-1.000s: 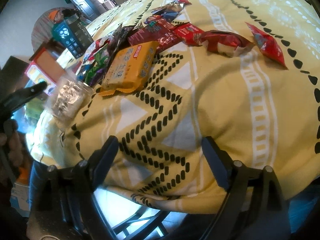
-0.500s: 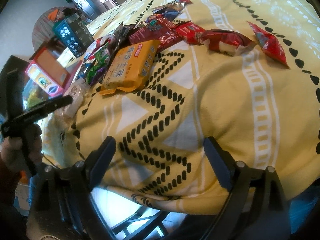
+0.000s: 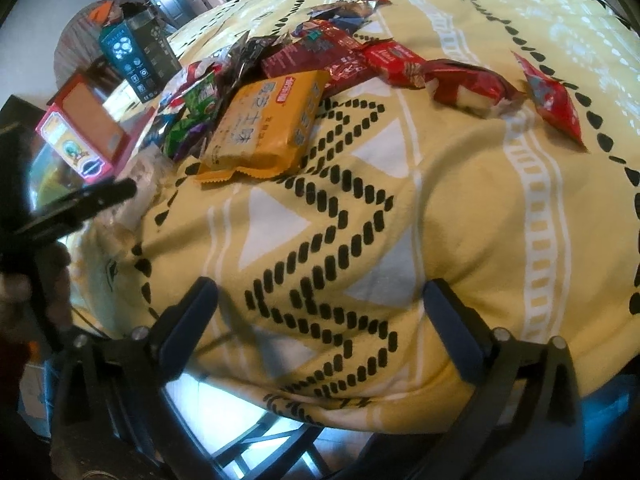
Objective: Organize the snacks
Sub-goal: 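Grasp the white puff bag with the left tool while the right tool grasps the cheese biscuit pack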
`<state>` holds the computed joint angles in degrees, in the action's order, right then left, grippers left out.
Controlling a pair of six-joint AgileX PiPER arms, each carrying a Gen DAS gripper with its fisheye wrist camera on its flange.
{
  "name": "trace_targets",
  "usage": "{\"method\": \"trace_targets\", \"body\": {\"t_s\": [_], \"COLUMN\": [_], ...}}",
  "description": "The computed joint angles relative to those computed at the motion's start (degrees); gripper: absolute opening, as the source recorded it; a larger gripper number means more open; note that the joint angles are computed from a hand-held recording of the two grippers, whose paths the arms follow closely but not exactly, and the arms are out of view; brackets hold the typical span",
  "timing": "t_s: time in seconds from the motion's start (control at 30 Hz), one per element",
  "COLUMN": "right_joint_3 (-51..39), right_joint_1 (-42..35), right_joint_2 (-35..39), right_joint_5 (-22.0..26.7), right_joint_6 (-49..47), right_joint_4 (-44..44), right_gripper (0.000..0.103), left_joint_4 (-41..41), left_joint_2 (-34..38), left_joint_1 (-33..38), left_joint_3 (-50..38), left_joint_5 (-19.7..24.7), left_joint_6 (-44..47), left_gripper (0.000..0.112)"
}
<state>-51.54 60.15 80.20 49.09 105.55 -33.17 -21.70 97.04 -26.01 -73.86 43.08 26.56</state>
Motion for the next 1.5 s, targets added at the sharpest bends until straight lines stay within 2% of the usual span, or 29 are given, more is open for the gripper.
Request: {"method": "trace_targets", "body": {"t_s": [0.13, 0.17, 0.2, 0.3, 0.43, 0.53, 0.57, 0.6, 0.63, 0.67, 0.73, 0.77, 0.8, 0.9, 1.0, 1.07, 1.1, 1.13, 1.23, 1.3, 1.43, 1.5], "right_joint_3": [-3.92, -5.04, -6.66, -11.52, -16.58, -21.46, -23.14, -24.97, -26.76, -27.4, -28.34, -28.37, -27.47, -21.79, -18.22, -17.48, -16.74, -17.05, -15.63, -14.85, -14.54, -14.41], "right_joint_1": [-0.66, -1.32, -2.52, -6.75, -11.32, -14.25, -14.82, -15.14, -15.04, -14.78, -13.83, -13.5, -13.36, -13.5, -12.07, -10.96, -10.21, -10.2, -9.59, -9.52, -10.18, -10.21], "right_joint_2": [0.86, 1.31, 2.15, 5.89, 10.75, 15.57, 17.23, 19.04, 20.91, 21.7, 22.75, 22.71, 21.9, 17.02, 13.41, 12.42, 11.86, 12.15, 12.09, 11.82, 11.77, 11.67], "right_joint_5": [1.77, 1.77, 1.71, 1.94, 0.99, 1.92, 2.95, 4.4, 6.22, 7.01, 9.17, 9.92, 9.6, 4.38, 2.54, 2.42, 2.1, 1.85, 0.65, -0.23, -0.92, -1.0], "right_joint_6": [-1.56, -2.95, -5.14, -11.04, -15.22, -20.75, -22.74, -24.48, -25.76, -26.18, -26.93, -26.9, -26.5, -22.98, -19.76, -19.13, -18.39, -18.63, -18.02, -17.36, -18.55, -18.66], "right_joint_4": [-0.35, -0.23, 0.38, 3.21, 4.64, 7.98, 9.28, 10.11, 9.98, 9.4, 7.52, 6.82, 6.34, 5.38, 3.79, 3.63, 3.52, 3.87, 4.39, 3.93, 3.98, 3.93], "right_gripper": [0.103, 0.103, 0.103, 0.103, 0.103, 0.103, 0.103, 0.103, 0.103, 0.103, 0.095, 0.086, 0.086, 0.085, 0.085, 0.085, 0.085, 0.085, 0.085, 0.085, 0.085, 0.085], "left_joint_4": [-1.15, -1.89, -3.43, -3.69, -5.51, -7.54, -8.6, -9.0, -9.41, -10.23, -10.9, -11.54, -12.59, -14.3, -15.24, -13.94, -12.52, -10.78, -4.17, -6.43, -3.21, -2.09], "left_joint_2": [-0.83, -0.88, -0.71, -0.71, -0.3, -0.11, -0.24, -0.46, -0.81, -1.37, -2.47, -2.79, -3.12, -3.74, -4.37, -4.32, -4.1, -3.85, -2.59, -1.78, -2.29, -2.72], "left_joint_1": [0.0, 0.25, 0.8, 1.97, 3.39, 4.2, 4.61, 4.86, 5.1, 5.44, 5.89, 6.21, 6.57, 6.29, 4.83, 3.06, 1.9, 0.46, -2.37, -1.33, -1.85, -1.73], "left_joint_3": [1.68, 1.79, 1.5, 0.6, 0.07, 0.78, 1.29, 1.89, 2.68, 3.72, 5.44, 5.95, 6.45, 6.88, 7.08, 7.15, 7.34, 7.88, 8.9, 9.48, 9.71, 9.32], "left_joint_5": [-1.46, -0.98, 0.37, 1.48, 2.56, 2.34, 1.91, 1.46, 0.92, 0.14, -1.08, -1.29, -1.16, -0.44, -0.54, -1.34, -2.13, -3.69, -7.92, -9.02, -10.28, -9.49], "left_joint_6": [1.75, 2.47, 3.73, 1.55, 2.2, 4.1, 5.05, 5.73, 6.56, 7.7, 8.6, 9.22, 10.44, 13.72, 15.44, 14.99, 14.52, 14.38, 10.71, 12.06, 8.87, 7.46], "left_gripper": [0.079, 0.075, 0.061, 0.047, 0.043, 0.043, 0.048, 0.065, 0.073, 0.074, 0.078, 0.079, 0.079, 0.079, 0.079, 0.086, 0.094, 0.096, 0.096, 0.096, 0.08, 0.079]}}
